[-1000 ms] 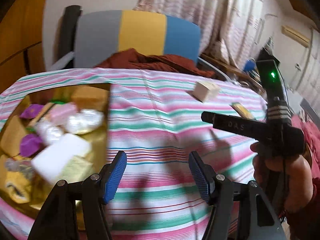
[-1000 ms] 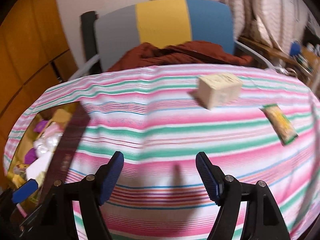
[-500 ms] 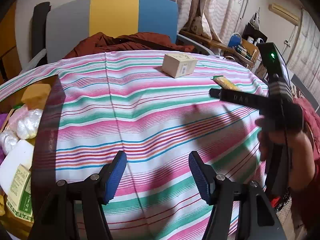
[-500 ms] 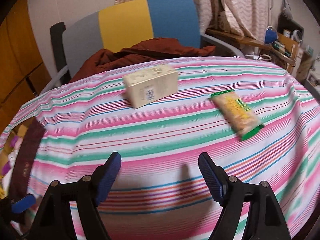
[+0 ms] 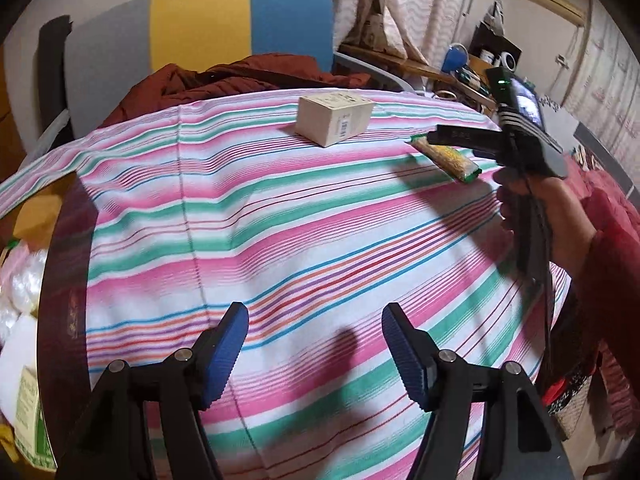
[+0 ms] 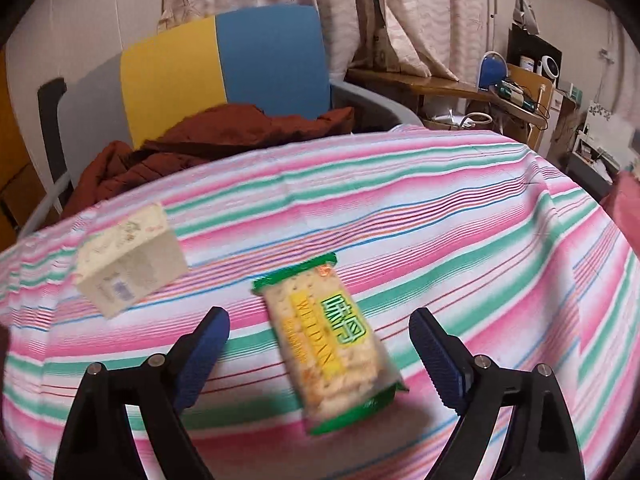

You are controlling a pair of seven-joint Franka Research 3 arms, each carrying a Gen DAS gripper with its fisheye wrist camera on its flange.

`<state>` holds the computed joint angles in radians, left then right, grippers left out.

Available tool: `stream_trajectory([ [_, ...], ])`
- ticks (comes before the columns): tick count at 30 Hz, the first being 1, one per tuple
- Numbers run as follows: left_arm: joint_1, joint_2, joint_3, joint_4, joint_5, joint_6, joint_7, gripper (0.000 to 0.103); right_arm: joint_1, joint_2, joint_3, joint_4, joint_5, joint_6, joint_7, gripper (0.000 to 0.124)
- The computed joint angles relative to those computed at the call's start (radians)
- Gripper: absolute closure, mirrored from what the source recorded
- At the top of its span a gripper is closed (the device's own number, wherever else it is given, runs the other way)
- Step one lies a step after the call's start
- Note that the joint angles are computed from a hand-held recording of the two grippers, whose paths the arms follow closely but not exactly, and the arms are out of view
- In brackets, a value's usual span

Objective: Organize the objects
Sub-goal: 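Withdraw both grippers from the tray toward the cream box and WEIDAN pack, then grasp the WEIDAN cracker pack with the right gripper while the left grasps the cream box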

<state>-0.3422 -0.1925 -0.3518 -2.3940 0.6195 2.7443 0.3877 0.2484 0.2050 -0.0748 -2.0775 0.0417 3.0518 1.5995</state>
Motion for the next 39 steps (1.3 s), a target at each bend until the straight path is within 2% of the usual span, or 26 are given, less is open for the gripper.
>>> stream_trajectory([
  [2,0.001,0.017,0.000,0.020,0.010,-0.008,0.013,0.032,-0.013,0.033,0.013,0.039,0.013,-0.037,-0.023,0.033],
  [5,0.002,0.052,0.005,0.059,0.024,-0.024,0.042,0.032,-0.060,0.063,0.068,0.081,0.088,-0.098,-0.099,0.048],
  [8,0.002,0.093,0.018,0.105,0.033,-0.029,0.063,0.032,-0.035,0.072,0.036,0.078,0.073,-0.088,-0.080,0.053],
  [13,0.002,0.193,0.047,0.221,0.047,-0.045,0.112,0.031,0.029,0.064,-0.036,0.047,-0.008,-0.037,0.006,0.075],
  [17,-0.011,0.293,0.077,0.351,0.114,-0.089,0.147,0.026,0.052,0.070,-0.062,0.042,-0.046,-0.014,0.049,0.076],
  [21,-0.028,0.404,0.110,0.507,0.113,-0.146,0.256,0.024,0.046,0.073,-0.055,0.043,-0.048,-0.007,0.051,0.076],
  [26,-0.039,0.488,0.144,0.639,0.089,-0.152,0.350,0.020,0.051,0.078,-0.060,0.044,-0.050,0.004,0.056,0.075],
  [28,-0.029,0.531,0.143,0.701,0.038,-0.158,0.423,0.020,0.047,0.080,-0.056,0.045,-0.044,0.007,0.051,0.075],
  [30,-0.025,0.587,0.140,0.783,-0.021,-0.203,0.508,0.019,0.034,0.079,-0.042,0.042,-0.027,0.013,0.037,0.075],
  [32,-0.040,0.616,0.155,0.824,-0.029,-0.223,0.542,0.019,0.030,0.080,-0.036,0.041,-0.015,0.016,0.028,0.075],
  [35,-0.016,0.630,0.125,0.826,-0.134,-0.188,0.622,0.019,0.030,0.081,-0.034,0.041,-0.002,0.019,0.018,0.075],
  [37,0.006,0.621,0.093,0.792,-0.218,-0.131,0.681,0.019,0.027,0.081,-0.031,0.040,0.007,0.022,0.011,0.075],
  [39,-0.013,0.605,0.106,0.762,-0.218,-0.079,0.688,0.019,0.026,0.080,-0.029,0.039,0.015,0.023,0.004,0.075],
])
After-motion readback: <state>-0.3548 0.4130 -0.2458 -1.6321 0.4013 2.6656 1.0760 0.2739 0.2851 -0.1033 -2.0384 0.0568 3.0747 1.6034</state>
